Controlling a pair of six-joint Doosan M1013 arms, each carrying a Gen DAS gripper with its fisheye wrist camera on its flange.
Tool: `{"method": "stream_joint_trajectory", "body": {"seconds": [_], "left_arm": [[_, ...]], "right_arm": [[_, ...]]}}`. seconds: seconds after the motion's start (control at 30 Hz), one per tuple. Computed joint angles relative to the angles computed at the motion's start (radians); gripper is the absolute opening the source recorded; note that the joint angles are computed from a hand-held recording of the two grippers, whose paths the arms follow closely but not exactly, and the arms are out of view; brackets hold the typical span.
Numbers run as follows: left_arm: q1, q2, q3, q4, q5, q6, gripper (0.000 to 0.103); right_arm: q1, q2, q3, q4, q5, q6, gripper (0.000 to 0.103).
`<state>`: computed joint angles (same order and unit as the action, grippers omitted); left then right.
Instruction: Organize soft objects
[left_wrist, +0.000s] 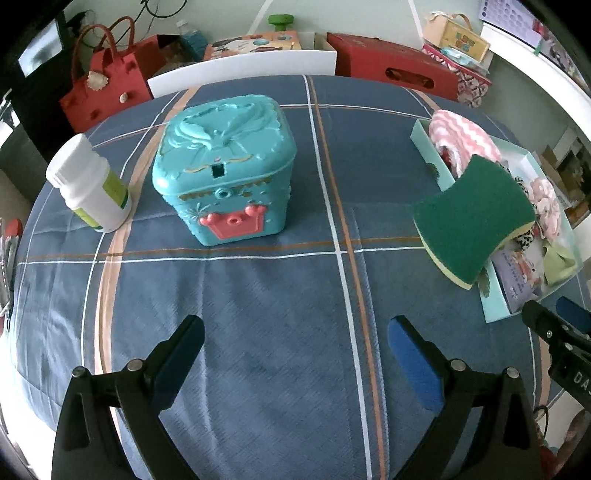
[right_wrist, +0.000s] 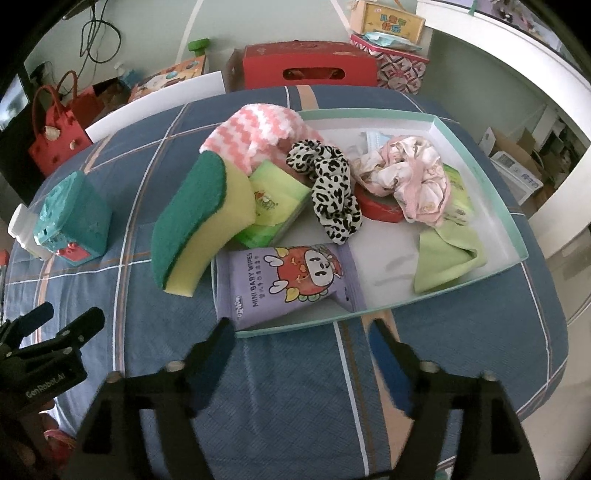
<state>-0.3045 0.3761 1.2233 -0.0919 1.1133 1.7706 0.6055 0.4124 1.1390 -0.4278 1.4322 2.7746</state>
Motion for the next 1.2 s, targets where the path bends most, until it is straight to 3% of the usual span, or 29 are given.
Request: {"method": "stream_joint_trajectory", "body": {"seconds": [0.07, 0.17, 0.67, 1.2], "left_arm": [[0.002, -0.002, 0.000, -0.002, 0.000, -0.001, 0.099], [0.003, -0.006, 0.002, -0.008, -0.004, 0.006, 0.099], [-0.004, 0.001, -0.003, -0.008, 0.016, 0.030, 0.099], [-0.002, -0.007, -0.005, 0.061, 0.019, -0.053, 0.099]], "right_arm": [[-0.002, -0.002, 0.004, -0.001, -0.005, 0.006, 0.089], [-0.003, -0.006, 0.011, -0.003, -0.013, 0.011, 0.103], [-0.004, -0.005, 0.012, -0.003, -0.018, 0.011, 0.103], [-0.006, -0.007, 0.017, 0.001, -0.027, 0.012, 0.103]]}}
